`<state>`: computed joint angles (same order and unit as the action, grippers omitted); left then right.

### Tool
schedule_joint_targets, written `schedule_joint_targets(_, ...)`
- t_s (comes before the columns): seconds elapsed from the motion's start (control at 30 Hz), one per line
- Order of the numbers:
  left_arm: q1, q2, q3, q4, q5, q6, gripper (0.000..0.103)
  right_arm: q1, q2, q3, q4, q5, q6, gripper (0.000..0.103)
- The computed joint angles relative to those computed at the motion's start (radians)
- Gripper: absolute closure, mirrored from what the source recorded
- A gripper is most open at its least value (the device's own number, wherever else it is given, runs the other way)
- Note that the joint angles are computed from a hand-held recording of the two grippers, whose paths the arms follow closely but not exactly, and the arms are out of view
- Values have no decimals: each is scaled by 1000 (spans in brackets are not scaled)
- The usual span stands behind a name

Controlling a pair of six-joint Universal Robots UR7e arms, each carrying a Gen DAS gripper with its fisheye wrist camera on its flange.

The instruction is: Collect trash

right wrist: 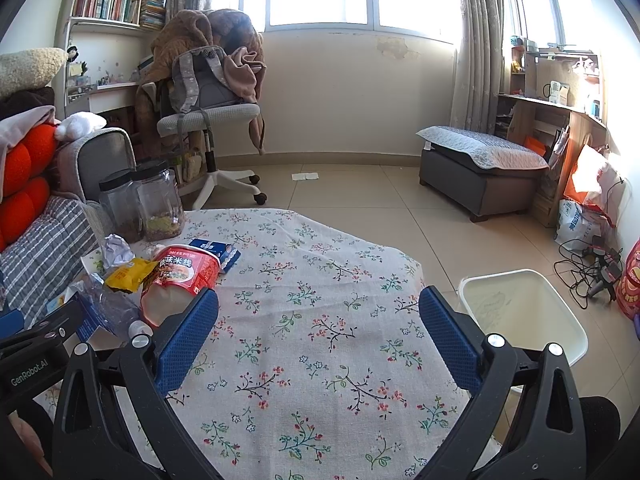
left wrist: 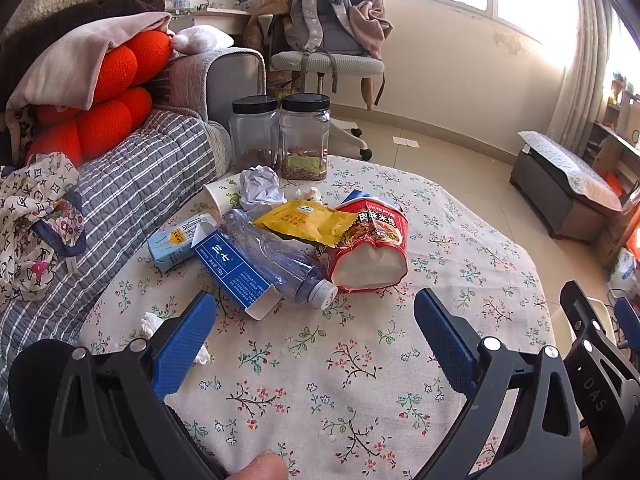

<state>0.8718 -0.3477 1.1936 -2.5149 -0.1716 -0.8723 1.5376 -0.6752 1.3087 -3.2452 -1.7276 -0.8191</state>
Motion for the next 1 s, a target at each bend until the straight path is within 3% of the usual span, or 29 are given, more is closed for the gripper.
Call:
schedule_joint_targets(0.3,3,-5,-5,62,-10,-54,7,-2,0,1,6,-4,-2,7)
schedule_joint_targets(1.0,1,-9,-5,75,-9,-62,7,3,2,-4,19,-15,2,7)
